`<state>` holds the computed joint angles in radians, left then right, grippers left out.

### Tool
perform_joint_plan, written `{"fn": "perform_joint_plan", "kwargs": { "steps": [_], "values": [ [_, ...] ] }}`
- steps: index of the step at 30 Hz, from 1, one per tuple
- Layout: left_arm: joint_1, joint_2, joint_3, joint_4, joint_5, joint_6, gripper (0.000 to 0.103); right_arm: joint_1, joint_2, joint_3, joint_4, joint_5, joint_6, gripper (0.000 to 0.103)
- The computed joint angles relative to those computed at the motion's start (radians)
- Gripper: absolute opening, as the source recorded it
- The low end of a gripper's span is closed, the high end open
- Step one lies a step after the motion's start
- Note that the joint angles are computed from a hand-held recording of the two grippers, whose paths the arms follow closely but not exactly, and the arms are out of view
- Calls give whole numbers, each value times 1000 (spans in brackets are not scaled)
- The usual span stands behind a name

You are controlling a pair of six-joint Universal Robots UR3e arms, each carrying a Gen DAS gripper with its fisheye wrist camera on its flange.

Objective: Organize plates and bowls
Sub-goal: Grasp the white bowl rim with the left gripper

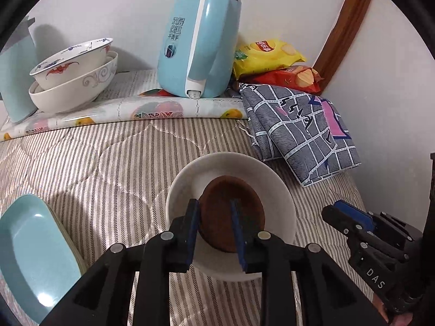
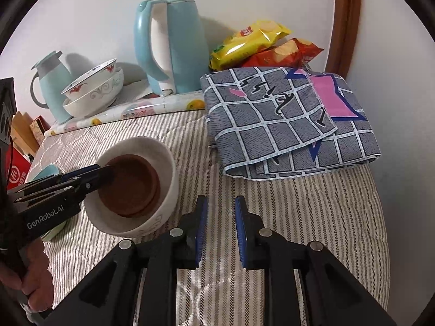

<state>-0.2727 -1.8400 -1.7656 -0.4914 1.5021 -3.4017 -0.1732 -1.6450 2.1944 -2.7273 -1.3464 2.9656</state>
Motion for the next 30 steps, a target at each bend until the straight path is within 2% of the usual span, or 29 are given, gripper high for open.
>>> {"fn": "perform_joint_plan", "kwargs": {
  "steps": [9, 12, 17, 30],
  "values": [
    [14, 75, -46, -29, 31, 9, 25, 38, -7, -9, 1, 8, 26, 21],
    [27, 104, -68, -31, 40, 10, 30, 54, -5, -19, 3, -1, 33, 21],
    [60, 142, -113, -21, 36, 7, 34, 80, 8, -32, -15, -17, 41, 31],
    [96, 109, -127, -14, 14, 22, 36, 144, 111, -123, 14, -49, 68, 31]
  ]
}}
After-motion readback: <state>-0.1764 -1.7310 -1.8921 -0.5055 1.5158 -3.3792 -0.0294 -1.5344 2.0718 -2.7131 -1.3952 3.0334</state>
